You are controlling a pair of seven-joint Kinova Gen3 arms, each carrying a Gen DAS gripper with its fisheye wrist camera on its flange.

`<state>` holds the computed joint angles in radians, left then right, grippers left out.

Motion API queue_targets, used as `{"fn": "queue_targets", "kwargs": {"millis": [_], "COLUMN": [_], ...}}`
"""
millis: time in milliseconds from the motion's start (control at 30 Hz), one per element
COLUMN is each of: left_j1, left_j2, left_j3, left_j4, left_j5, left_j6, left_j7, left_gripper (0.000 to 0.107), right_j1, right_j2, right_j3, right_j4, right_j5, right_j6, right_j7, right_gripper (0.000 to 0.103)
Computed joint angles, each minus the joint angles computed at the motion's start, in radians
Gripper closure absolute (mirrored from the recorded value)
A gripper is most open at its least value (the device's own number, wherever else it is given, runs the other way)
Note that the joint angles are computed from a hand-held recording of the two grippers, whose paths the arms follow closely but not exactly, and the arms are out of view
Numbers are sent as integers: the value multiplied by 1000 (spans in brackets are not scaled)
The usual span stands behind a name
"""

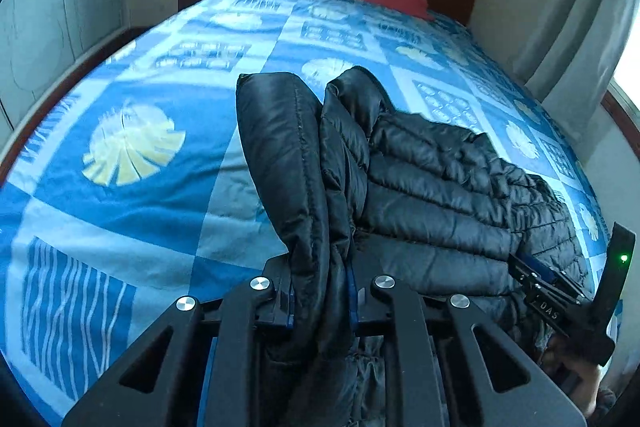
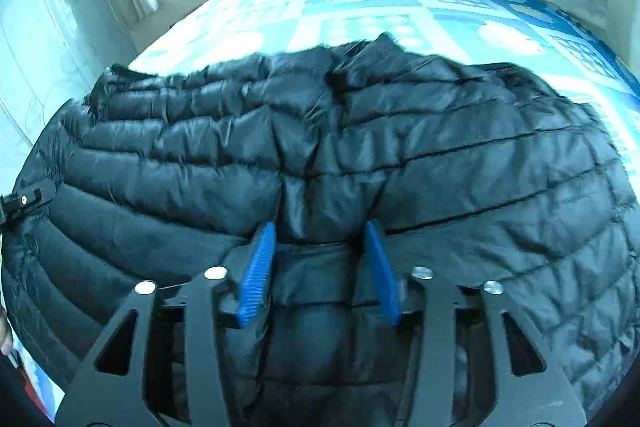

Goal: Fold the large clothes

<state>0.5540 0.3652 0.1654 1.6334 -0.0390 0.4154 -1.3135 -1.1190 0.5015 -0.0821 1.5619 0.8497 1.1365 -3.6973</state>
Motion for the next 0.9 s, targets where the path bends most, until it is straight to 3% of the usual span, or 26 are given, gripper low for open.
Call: {"fn": "queue_targets", "kwargs": {"millis": [167, 400, 567, 700, 900], "left_j1": [127, 283, 404, 484, 603], "left_j2": [-41, -34, 42, 146, 290], "left_j3": [-67, -67, -51, -35, -67], "left_j4": [-35, -137, -261, -408, -579], "left_j5": [-116, -303, -405, -412, -413], "left_j6": [28, 96, 156, 240, 330], "left_j7": [113, 252, 293, 268, 238], "left_gripper": [91, 91, 90, 91, 91], "right_j1": [-38, -60, -63, -65, -70], "right_j2": [-91, -196, -268, -312, -337], "right_j3": [-23, -126, -204, -261, -315], "right_j4": [103, 251, 344, 397, 466], "right_j5": [12, 0, -39, -112, -211], "right_j6": [67, 183, 252, 318, 337], "right_j7": [-110, -274, -377, -430, -516], "right_gripper": [50, 50, 49, 49, 49]}}
